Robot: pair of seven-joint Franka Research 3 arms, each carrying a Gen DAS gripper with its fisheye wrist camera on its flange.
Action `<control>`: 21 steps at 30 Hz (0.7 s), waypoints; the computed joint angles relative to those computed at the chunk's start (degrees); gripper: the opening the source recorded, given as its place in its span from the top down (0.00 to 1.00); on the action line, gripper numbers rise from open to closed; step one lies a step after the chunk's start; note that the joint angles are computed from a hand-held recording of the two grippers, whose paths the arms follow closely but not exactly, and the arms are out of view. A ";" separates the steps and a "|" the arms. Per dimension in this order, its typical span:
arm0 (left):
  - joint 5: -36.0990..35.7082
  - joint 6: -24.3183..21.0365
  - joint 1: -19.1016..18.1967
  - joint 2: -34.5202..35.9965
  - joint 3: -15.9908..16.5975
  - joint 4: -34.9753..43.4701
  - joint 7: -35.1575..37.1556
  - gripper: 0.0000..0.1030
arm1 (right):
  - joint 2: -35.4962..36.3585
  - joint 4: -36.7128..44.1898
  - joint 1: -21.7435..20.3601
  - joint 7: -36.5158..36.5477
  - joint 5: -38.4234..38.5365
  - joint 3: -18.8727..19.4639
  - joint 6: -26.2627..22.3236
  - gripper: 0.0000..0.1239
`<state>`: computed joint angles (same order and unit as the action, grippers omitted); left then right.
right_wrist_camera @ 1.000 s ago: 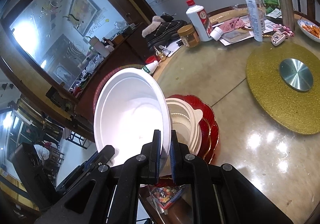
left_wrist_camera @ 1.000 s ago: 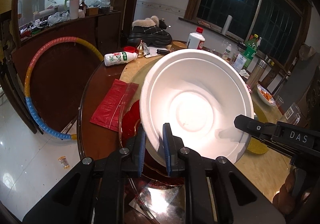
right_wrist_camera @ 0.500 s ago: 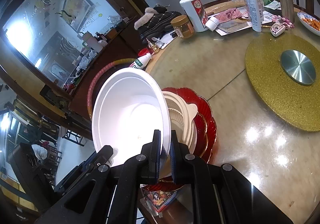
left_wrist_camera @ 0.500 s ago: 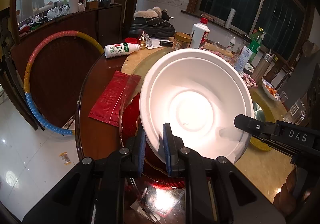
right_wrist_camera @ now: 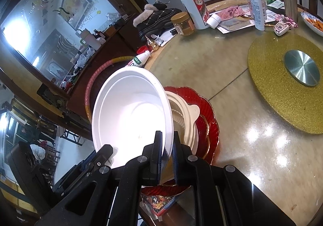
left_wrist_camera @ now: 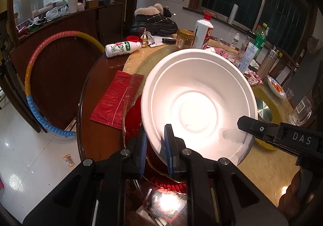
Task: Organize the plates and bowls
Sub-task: 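Carry the large white bowl over the red plate stack with both grippers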
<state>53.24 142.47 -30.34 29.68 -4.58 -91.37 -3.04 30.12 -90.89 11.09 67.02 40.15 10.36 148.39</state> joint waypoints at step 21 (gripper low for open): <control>-6.13 -0.03 0.92 2.15 0.14 2.74 7.46 0.86 | 2.54 4.15 -0.33 4.55 -0.82 -0.53 -5.15 0.90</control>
